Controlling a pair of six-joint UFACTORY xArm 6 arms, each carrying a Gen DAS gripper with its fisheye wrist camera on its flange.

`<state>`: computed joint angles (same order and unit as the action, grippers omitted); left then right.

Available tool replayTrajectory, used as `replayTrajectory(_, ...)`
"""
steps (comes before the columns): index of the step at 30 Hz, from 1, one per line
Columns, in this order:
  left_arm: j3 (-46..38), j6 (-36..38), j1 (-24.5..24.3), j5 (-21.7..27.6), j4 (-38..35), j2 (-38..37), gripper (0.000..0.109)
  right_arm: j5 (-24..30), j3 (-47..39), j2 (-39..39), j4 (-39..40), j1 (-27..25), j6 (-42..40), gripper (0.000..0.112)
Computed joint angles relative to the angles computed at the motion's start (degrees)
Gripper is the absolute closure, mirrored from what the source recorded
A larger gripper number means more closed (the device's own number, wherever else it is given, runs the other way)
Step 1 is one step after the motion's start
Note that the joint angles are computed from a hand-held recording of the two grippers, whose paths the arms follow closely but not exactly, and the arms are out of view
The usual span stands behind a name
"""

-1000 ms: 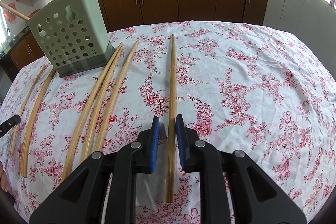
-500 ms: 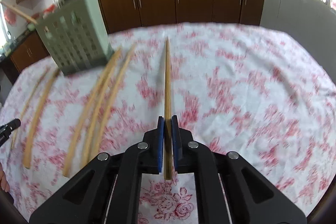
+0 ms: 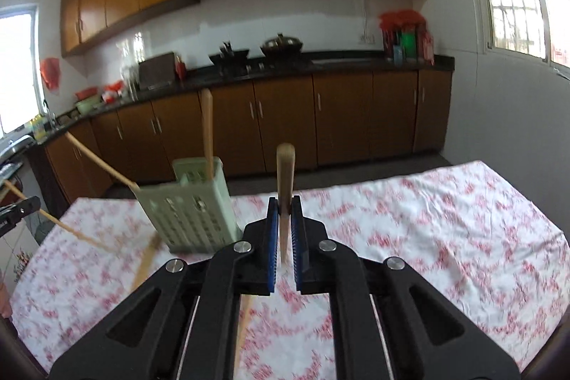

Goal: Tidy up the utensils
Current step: 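Lift the left tool's chopstick into the green holder while the right tool inserts its own, then open both tools to drop the chopsticks into the holder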

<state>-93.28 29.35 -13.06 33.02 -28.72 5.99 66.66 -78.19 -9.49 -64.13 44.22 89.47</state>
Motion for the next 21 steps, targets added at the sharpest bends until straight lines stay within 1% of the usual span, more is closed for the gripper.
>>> replayTrajectory(3, -2.07, 1.4, 0.0, 1.73, -1.93, 0.04, 0.1, -1.93, -1.53, 0.08, -1.72, -0.48, 0.05, 0.104)
replayTrajectory(7, -5.51, 3.59, -0.09, 4.45, -6.42, -0.16, 0.1, -4.77, -4.92, 0.95, -5.49, -0.29, 1.14, 0.104)
replayTrajectory(12, -8.67, 6.74, -1.81, 4.53, -11.81, -0.71, 0.1, -8.37, -9.64, 2.85, -12.7, -0.53, 3.61, 0.104)
replayTrajectory(14, -9.43, 7.72, -3.33, 2.26, -13.2, -0.81, 0.1, -9.48, -11.19, 3.72, -15.3, -0.94, 4.78, 0.104)
replayTrajectory(16, -10.59, 7.53, -5.12, -1.42, -12.89, -0.02, 0.1, -9.91, -12.93, 5.11, -18.23, -1.5, 6.26, 0.104)
replayTrajectory(19, -14.02, 5.11, -7.48, -6.38, -10.3, 3.2, 0.1, -11.05, -13.96, 6.52, -20.98, -2.79, 8.78, 0.104)
replayTrajectory(21, -16.06, 3.36, -8.42, -8.24, -8.28, 5.29, 0.1, -11.48, -14.92, 7.84, -22.36, -3.68, 9.86, 0.104)
